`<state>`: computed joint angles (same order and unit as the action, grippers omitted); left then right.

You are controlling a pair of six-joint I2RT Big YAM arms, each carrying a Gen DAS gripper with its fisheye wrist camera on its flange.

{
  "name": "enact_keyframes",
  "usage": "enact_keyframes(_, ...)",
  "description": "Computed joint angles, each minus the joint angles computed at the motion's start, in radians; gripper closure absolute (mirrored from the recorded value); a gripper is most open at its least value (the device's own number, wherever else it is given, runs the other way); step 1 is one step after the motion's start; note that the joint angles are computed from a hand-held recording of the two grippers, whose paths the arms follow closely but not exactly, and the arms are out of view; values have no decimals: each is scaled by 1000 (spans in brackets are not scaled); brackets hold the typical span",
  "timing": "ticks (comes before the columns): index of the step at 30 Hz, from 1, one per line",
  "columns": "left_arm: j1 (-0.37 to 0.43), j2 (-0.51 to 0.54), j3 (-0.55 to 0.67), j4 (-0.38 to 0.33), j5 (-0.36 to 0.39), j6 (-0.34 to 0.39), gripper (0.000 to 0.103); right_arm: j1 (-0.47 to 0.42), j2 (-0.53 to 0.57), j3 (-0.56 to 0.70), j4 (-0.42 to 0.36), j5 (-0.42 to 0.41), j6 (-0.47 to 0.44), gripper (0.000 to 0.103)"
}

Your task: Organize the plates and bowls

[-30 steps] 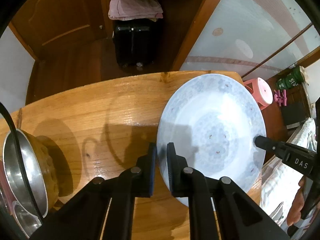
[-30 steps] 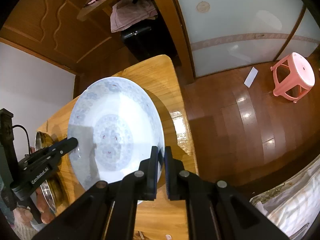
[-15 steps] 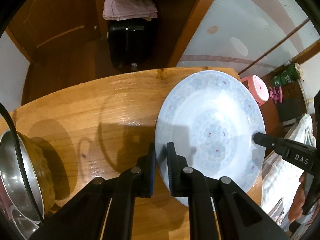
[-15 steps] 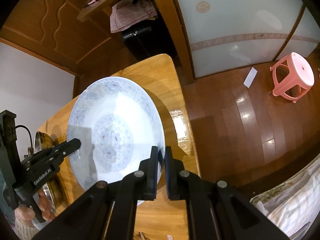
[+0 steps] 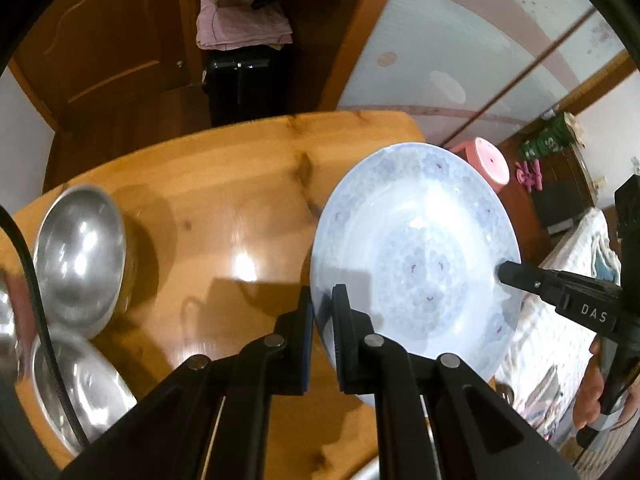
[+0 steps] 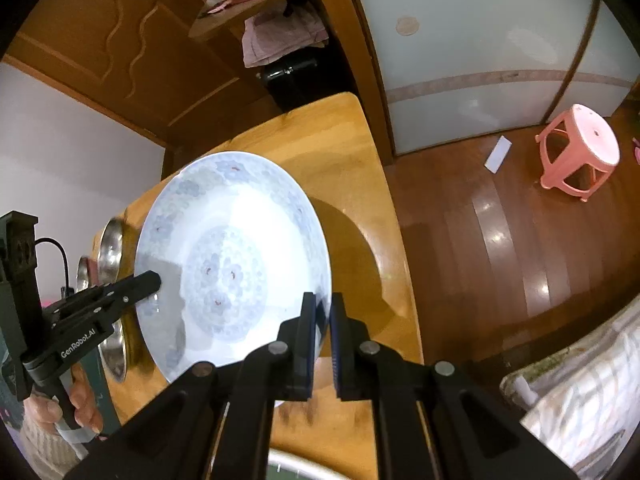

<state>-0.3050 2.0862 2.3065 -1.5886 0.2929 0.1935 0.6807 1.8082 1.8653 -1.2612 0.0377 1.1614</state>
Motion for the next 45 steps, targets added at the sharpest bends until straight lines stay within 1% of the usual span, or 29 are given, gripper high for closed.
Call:
enact_keyframes(4,7,-183,-214,27,4,47,96,93,-78,-50,-16,55,106,97)
enact_keyframes(9,15,-394,-431,19,5,119,96,219,-144,-94,-38,115,254,97)
enact_keyframes(12,24,-504,-545,18,23,154,96,287,-164,-101,-65,156,322,96)
enact_keyframes(16,39,-600,-678,36,44,190,95,369,-159,-95,-103,219,395,97)
enact_keyframes(19,52,-633,-769,54,58,192,94,420,-138,-89,-132,271,441,97)
enact_keyframes(20,54,-642,-797,70,58,188,94,435,-133,-98,-129,284,458,97)
enact_keyframes(22,56,-675,-871,125,56,189,94,453,-124,-114,-125,300,477,97)
enact_keyframes(25,55,-707,-957,192,44,172,94,473,-121,-166,-82,300,502,97)
enact_keyframes(27,59,-705,-991,213,46,154,94,483,-123,-199,-49,293,522,97)
enact_keyframes(32,54,-710,-1028,236,39,154,94,503,-122,-244,-13,285,554,97)
enact_keyframes(36,41,-698,-1032,245,33,158,94,510,-111,-248,-26,297,564,97)
enact_keyframes(39,29,-714,-1050,267,23,155,94,507,-97,-243,-30,280,556,96)
enact_keyframes(40,37,-710,-1046,264,25,161,94,508,-92,-238,-35,285,551,95)
enact_keyframes(45,43,-702,-1035,257,32,173,94,510,-48,-175,-116,290,512,94)
